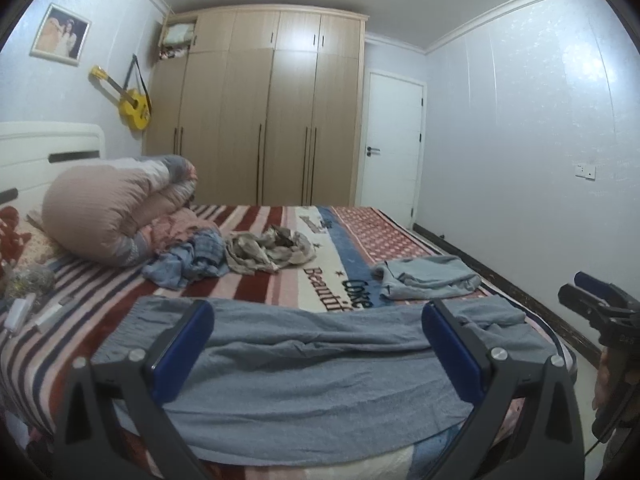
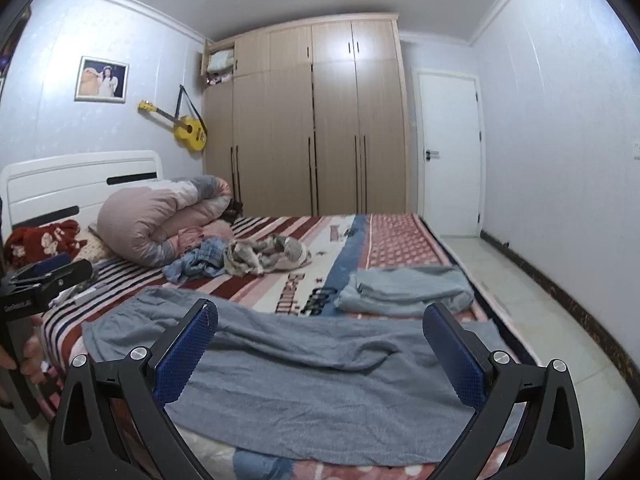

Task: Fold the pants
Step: 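Lower both tools to the sweatpants waistband and close both grippers on it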

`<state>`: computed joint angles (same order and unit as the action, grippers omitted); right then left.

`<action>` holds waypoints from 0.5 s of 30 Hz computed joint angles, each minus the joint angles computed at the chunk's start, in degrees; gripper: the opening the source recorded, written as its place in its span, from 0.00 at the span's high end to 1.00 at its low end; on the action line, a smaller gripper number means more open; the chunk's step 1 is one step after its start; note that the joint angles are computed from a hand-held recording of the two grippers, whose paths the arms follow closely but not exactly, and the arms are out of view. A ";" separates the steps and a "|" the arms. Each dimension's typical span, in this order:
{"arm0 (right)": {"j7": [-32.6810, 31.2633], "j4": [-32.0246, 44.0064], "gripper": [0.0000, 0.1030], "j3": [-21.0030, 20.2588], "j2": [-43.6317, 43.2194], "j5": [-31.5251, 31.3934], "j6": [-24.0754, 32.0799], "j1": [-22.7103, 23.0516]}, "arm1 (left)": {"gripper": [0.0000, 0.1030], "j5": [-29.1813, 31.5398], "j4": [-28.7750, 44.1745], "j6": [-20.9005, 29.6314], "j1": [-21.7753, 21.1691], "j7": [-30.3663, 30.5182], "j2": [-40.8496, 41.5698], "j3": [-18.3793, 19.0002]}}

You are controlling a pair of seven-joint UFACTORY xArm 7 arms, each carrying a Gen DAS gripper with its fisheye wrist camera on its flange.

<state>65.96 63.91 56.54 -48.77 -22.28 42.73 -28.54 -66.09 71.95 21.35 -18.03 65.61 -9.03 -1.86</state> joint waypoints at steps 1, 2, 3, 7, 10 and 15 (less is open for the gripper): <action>-0.13 -0.61 0.01 -0.28 0.51 0.60 0.37 0.56 | 0.01 0.98 -0.06 -0.13 0.18 -0.75 0.39 -0.15; -0.32 -1.28 0.01 -0.74 1.13 0.98 0.46 1.34 | 0.01 1.90 -0.06 -0.27 0.29 -1.42 0.70 -0.35; -0.47 -2.01 0.01 -1.26 1.95 1.34 0.69 2.34 | 0.01 2.28 -0.19 -0.21 0.35 -1.41 1.06 -0.37; 2.06 -5.24 0.20 -2.53 3.88 1.25 3.50 5.26 | 0.01 5.33 -0.57 0.89 1.37 -4.50 3.01 -0.71; 4.79 -9.34 0.23 -4.57 5.92 1.75 2.19 9.04 | 0.01 8.84 -0.76 3.40 2.72 -8.58 5.03 -1.13; 8.42 -14.30 0.28 -6.60 10.02 1.05 0.36 13.46 | 0.01 14.75 -1.85 3.07 4.54 -14.58 8.44 -2.66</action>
<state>74.38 49.61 49.94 -38.75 -21.23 43.08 -15.08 -51.33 70.10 24.42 -13.49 51.03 -0.59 -4.52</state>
